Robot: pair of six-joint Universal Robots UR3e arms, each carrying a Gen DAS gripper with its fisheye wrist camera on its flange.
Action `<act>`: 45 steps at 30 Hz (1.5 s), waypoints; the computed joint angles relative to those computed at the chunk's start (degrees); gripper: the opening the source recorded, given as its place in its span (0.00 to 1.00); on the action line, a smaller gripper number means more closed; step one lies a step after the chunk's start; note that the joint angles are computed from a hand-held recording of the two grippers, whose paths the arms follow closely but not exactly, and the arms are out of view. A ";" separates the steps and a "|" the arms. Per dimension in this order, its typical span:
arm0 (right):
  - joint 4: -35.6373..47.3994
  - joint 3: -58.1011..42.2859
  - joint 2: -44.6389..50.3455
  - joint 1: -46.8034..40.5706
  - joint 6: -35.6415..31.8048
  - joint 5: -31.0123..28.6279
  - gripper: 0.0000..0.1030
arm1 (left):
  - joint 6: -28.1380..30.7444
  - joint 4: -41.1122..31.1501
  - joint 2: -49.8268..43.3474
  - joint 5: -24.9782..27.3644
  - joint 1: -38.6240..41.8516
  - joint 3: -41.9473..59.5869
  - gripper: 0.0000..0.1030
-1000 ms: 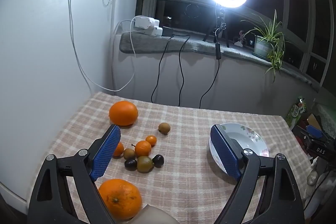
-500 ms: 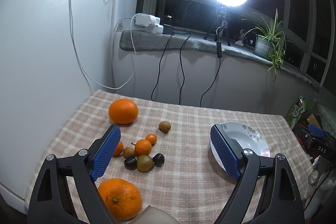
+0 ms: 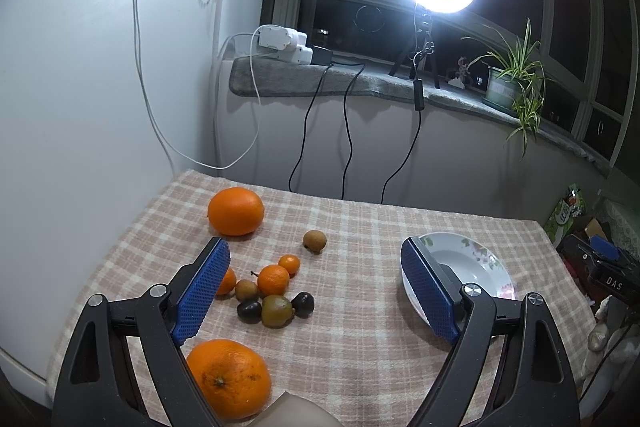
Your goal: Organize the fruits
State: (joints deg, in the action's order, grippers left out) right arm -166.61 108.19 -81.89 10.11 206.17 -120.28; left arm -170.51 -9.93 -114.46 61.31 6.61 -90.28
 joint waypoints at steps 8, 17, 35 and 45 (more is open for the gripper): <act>0.77 -0.90 0.35 0.20 -0.11 -0.03 1.00 | -0.36 -0.12 0.00 -0.01 0.10 0.06 0.85; 0.63 -1.23 0.75 0.50 -0.07 -0.55 1.00 | -0.40 0.19 -0.13 -0.05 0.12 -0.01 0.85; 0.87 -1.47 0.87 0.48 -0.25 -0.27 1.00 | -0.44 1.12 -0.21 -0.39 0.43 -0.81 0.85; 1.15 -2.87 2.23 0.82 -0.94 0.56 1.00 | -0.10 0.71 -0.19 -0.38 1.42 -0.84 0.85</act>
State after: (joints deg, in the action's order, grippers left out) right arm -165.46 105.31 -79.66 10.93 205.22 -119.72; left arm -170.61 -9.23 -114.65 60.93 8.02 -91.12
